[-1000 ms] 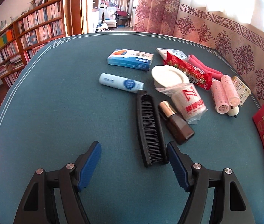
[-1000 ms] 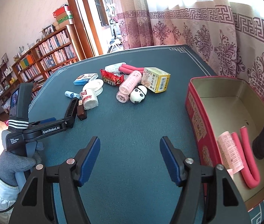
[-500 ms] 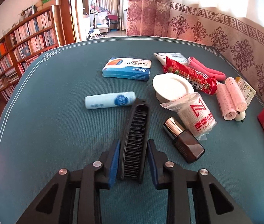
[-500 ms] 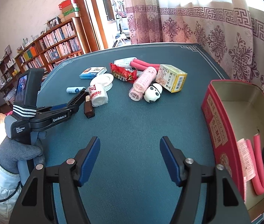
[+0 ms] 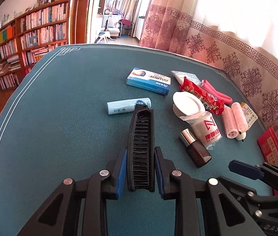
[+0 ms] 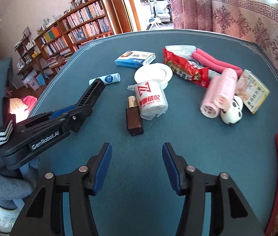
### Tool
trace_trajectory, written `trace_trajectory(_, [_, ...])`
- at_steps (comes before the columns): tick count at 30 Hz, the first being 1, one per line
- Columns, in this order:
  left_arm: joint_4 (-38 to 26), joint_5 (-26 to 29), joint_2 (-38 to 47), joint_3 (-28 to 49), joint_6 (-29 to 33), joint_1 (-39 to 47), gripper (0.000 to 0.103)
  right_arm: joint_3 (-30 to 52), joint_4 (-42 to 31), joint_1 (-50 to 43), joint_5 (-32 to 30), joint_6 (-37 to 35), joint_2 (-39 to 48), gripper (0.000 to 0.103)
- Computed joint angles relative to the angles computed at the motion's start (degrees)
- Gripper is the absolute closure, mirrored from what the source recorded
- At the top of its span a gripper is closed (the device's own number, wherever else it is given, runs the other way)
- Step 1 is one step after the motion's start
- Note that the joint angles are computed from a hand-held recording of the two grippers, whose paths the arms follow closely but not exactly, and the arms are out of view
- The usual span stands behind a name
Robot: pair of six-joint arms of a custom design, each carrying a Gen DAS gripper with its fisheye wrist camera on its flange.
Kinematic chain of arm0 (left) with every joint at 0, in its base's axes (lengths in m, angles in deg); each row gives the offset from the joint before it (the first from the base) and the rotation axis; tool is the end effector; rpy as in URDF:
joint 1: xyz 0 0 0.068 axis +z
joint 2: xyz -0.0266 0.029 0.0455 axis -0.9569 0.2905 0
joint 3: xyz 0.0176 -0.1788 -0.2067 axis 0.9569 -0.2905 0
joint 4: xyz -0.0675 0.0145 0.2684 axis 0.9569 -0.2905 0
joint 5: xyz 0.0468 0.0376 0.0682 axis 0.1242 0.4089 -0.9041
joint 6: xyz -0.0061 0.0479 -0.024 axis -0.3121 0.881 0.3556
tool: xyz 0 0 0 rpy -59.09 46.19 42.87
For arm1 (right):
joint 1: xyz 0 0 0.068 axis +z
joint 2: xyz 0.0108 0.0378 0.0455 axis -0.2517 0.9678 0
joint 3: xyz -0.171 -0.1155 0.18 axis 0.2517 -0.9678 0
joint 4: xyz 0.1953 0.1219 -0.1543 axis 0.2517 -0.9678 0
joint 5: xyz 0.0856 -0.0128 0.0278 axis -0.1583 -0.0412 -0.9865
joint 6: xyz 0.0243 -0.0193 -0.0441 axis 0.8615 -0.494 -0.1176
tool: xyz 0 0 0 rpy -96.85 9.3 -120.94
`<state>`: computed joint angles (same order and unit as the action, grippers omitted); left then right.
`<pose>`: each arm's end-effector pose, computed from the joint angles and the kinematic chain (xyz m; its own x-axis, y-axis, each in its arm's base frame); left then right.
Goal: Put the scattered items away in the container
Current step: 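Grasp the brown bottle with the right tool while the left tool holds the comb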
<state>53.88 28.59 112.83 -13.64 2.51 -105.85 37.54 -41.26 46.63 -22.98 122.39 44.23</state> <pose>0.1593 -0.0986 0.1113 -0.7569 0.0381 -0.6524 0.2176 0.9560 -0.1967 0.1385 0.2253 0.1090 -0.8110 -0.0281 -0.5844 -0.1789 0.9629 0.2019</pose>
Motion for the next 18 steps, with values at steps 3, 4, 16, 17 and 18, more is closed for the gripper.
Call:
trace_trajectory(3, [0.6,1.0,-0.1,-0.4,0.0,0.7,0.076,3.3,1.0,-2.7,-1.5,-2.7,4.9,0.053])
trace_trajectory(4, [0.8,1.3,-0.1,-0.5,0.1,0.8,0.076,4.2,1.1,-3.4,-2.1,-3.4,6.1,0.056])
trace_trajectory(16, [2.6,3.1,1.1,-1.2,-0.2,1.6,0.076,11.0,0.0,-4.7,0.9,-7.6,13.5,0.081])
trace_trajectory(17, [2.3,3.0,0.6,-1.2,-0.3,1.5,0.076,11.0,-0.5,-4.2,1.6,-7.5,13.4,0.081])
trace_trajectory(18, [1.9,2.9,0.1,-1.3,-0.4,1.3,0.076,10.8,-0.8,-3.7,2.1,-7.2,13.2,0.081])
